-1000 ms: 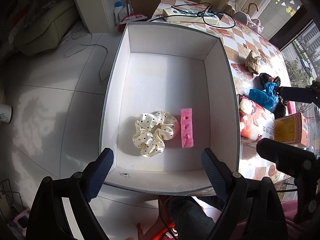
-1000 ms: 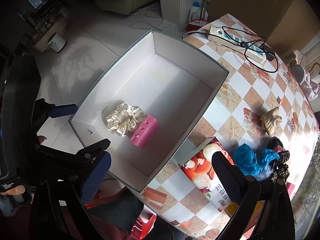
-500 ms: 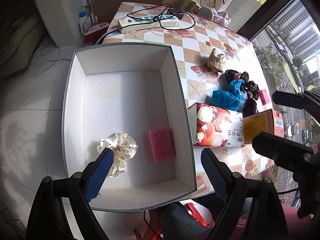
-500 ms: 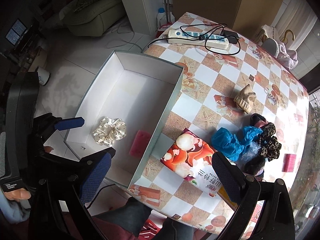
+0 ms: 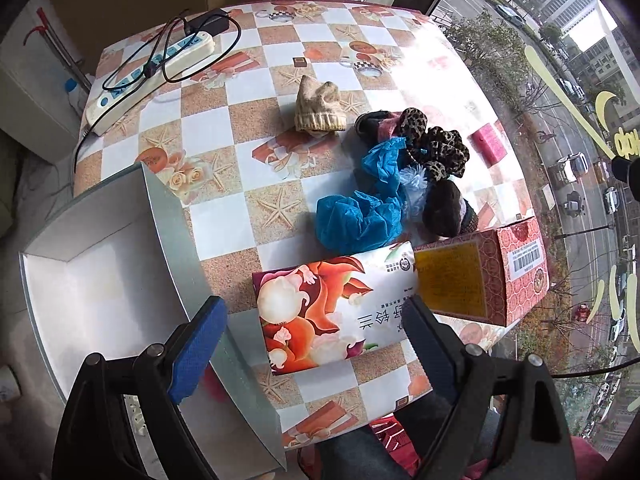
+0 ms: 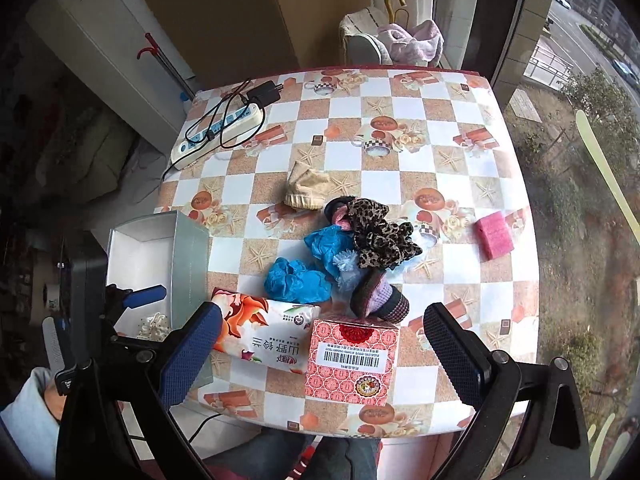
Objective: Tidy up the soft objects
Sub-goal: 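Move both tools back over the table toward the blue shoe covers and leopard scrunchie, then grasp the blue shoe cover with the left tool while the right tool grasps the leopard scrunchie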
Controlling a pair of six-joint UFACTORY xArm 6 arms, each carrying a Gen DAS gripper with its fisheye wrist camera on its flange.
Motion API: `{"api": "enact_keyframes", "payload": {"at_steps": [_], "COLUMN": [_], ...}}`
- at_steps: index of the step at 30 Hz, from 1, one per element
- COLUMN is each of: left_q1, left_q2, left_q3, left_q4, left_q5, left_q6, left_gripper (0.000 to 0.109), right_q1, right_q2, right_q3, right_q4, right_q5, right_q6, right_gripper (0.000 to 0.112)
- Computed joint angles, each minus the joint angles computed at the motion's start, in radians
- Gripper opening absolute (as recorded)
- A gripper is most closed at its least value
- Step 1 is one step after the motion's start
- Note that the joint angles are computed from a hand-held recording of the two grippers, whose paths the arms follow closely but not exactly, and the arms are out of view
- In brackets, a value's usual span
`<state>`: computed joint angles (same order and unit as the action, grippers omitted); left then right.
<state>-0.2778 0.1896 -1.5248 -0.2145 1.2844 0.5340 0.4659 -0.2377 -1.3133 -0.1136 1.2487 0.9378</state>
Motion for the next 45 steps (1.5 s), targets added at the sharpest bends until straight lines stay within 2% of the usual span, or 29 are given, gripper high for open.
{"api": "enact_keyframes", "payload": {"at_steps": [6,11,16,19,22,25,27,29,32,36,41,45], "left_q1": [-0.093,-0.146,-0.172,-0.18,-0.196,-0.209,-0.207,-0.198,-0.17,-0.145,-0.133,-0.137], "left_q2": [0.14,0.249,0.35,0.404,0.442,0.456,0.466,0.492,0.539,0.526,0.494,0.494], "left_q3": [-0.108,-0.196,-0.295,-0.348,-0.372,-0.368,-0.373,-0.402,-0.48,-0.491,-0.462,-0.446], "left_q4": [0.08,0.143,0.178,0.189,0.234,0.29,0.326,0.368,0.375,0.357,0.303,0.29], "left_q5": [0.032,0.063,0.13,0.178,0.199,0.169,0.134,0.11,0.13,0.109,0.11,0.128], "left_q6": [-0.091,-0.134,-0.172,-0.189,-0.204,-0.235,-0.273,-0.32,-0.366,-0.381,-0.382,-0.401], "left_gripper": [0.091,0.091,0.091,0.091,0.091,0.091,0.091,0.091,0.092,0.092,0.092,0.092], "right_q1": [-0.154,-0.253,-0.322,-0.339,-0.333,-0.315,-0.31,-0.332,-0.374,-0.426,-0.479,-0.458], "right_q2": [-0.112,-0.104,0.018,0.133,0.265,0.349,0.349,0.301,0.176,-0.015,-0.289,-0.335], "right_q3": [0.179,0.279,0.285,0.233,0.152,0.103,0.111,0.176,0.314,0.491,0.714,0.754], "right_q4": [0.101,0.214,0.333,0.376,0.411,0.383,0.293,0.265,0.227,0.181,0.268,0.288], "right_q5": [-0.023,-0.061,-0.144,-0.19,-0.196,-0.187,-0.172,-0.171,-0.158,-0.111,-0.177,-0.195], "right_q6": [-0.058,-0.162,-0.294,-0.353,-0.436,-0.47,-0.399,-0.319,-0.198,-0.066,0.015,0.012], "right_gripper": [0.101,0.101,0.101,0.101,0.101,0.101,0.101,0.101,0.101,0.101,0.101,0.101]}}
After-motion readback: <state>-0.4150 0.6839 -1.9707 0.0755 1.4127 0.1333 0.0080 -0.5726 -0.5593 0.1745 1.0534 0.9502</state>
